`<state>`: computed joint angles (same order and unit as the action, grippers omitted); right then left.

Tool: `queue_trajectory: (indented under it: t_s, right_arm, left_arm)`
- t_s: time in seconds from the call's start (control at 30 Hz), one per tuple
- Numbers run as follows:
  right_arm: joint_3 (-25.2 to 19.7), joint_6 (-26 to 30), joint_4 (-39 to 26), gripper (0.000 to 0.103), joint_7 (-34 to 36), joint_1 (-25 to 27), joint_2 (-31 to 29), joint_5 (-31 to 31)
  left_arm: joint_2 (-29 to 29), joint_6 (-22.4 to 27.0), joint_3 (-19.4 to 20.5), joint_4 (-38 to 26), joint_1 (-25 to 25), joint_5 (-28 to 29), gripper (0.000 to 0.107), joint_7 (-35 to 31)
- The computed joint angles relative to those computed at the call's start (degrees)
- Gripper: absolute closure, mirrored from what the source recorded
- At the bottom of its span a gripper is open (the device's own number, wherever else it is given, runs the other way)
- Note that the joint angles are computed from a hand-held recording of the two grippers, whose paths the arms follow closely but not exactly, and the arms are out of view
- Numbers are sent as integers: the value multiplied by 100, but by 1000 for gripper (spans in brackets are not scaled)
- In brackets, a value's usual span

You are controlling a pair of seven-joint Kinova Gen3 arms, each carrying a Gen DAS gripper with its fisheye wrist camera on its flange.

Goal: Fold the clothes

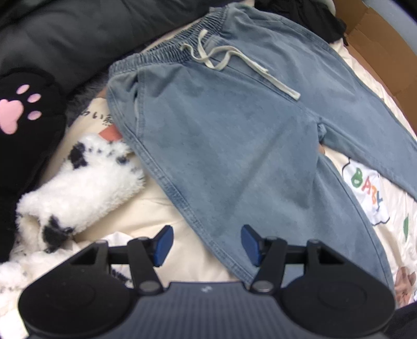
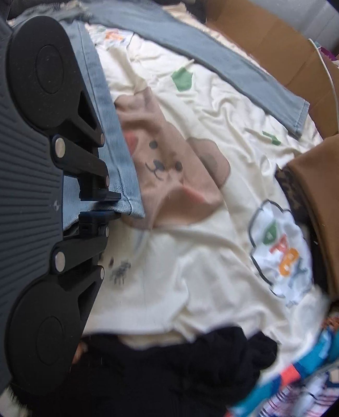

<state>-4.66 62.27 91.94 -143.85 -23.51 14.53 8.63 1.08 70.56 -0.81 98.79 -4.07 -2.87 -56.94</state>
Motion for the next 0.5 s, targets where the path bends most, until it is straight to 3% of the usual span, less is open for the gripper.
queue_trajectory:
  t_s: [0.13,0.27,0.5]
  right_arm:
    - [-51,737,-446,99,-37,-300,34,403]
    - [-68,1439,-834,99,67,-482,172,608]
    - [32,2498,-1186,103,-264,-771,403,1010]
  left_arm:
    - [68,-336,-44,358,-40,94,47,191]
    - [-199,-982,-104,873,-128,206,47,416]
    - [-109,-1216,-130,1063,-218,30,47,543]
